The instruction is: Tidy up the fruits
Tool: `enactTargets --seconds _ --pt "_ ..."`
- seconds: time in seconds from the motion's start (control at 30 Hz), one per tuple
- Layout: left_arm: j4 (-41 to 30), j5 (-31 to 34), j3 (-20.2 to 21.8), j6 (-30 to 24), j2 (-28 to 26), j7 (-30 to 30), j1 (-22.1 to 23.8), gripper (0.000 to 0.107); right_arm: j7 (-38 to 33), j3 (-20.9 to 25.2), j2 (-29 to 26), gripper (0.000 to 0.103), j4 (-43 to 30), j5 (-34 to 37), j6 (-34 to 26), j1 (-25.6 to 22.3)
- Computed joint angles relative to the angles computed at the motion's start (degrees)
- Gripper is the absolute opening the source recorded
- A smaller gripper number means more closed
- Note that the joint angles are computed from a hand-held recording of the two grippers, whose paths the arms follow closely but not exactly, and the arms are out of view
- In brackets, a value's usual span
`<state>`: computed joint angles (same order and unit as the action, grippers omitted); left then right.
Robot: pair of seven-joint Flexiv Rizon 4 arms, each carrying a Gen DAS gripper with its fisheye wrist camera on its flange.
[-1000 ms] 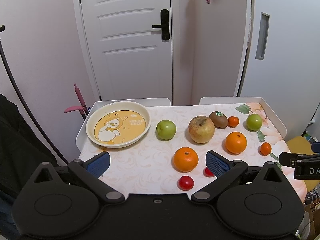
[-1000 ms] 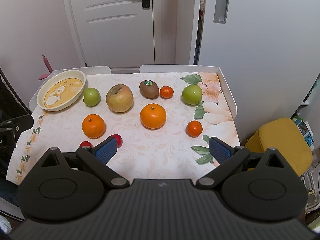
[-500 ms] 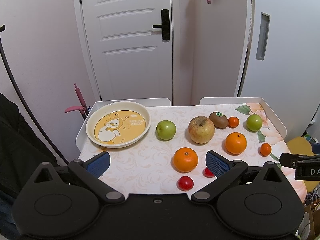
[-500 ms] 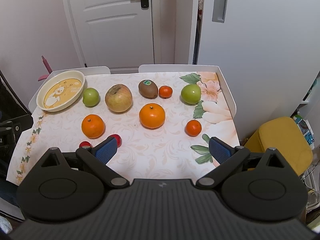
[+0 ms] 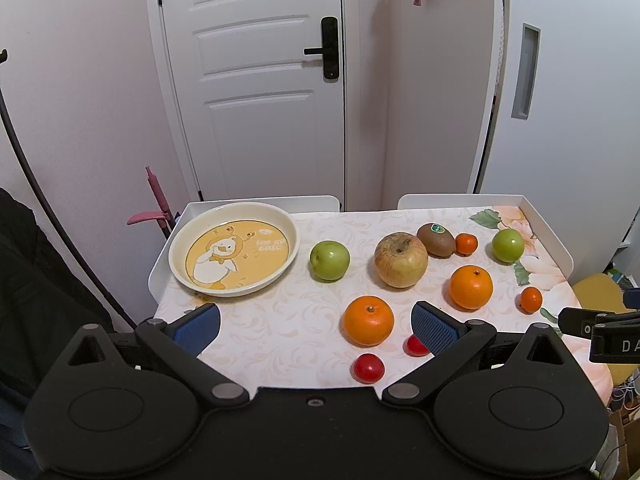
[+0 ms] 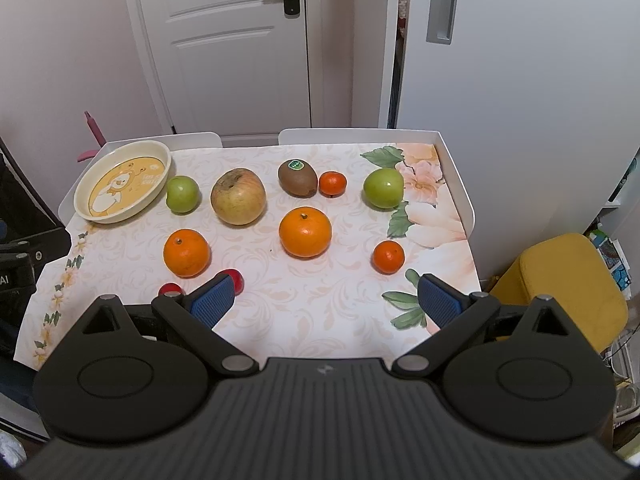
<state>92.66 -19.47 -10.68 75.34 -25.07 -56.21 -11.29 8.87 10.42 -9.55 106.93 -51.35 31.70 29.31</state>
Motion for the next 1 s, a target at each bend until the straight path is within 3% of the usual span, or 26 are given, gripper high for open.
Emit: enactTargets --seconds 0.2,0.37,0.5,0.77,1.0 --pt "-0.78 0.15 0.10 -0.74 -0.46 -1.17 -0.45 0.103 -0.66 -0.12 -0.01 0.103 -0.20 -0.20 -1.74 0.08" --pt "-0.81 1.71 0.90 1.47 -1.10 -2.33 -1.66 0.103 -1.30 -0.44 0.96 0.103 1.58 -1.47 0.22 -1.33" --pt "-1.06 5.31 3.46 4.68 -2.11 -5.45 -4.01 0.103 -1.42 -0.87 1.28 0.103 3.35 -3.01 4.17 -2.99" --pt "-4.14 7.05 2.51 5.75 -7.36 -6.94 -4.42 0.103 -1.91 -3.30 -0.83 0.103 7.14 -9.51 14.65 -6.45" --pt "-7.00 7.28 0.22 7.64 -13.09 -5.37 -4.17 0.101 3.20 -6.51 -3.80 0.103 9.07 -19.37 25.05 -9.55"
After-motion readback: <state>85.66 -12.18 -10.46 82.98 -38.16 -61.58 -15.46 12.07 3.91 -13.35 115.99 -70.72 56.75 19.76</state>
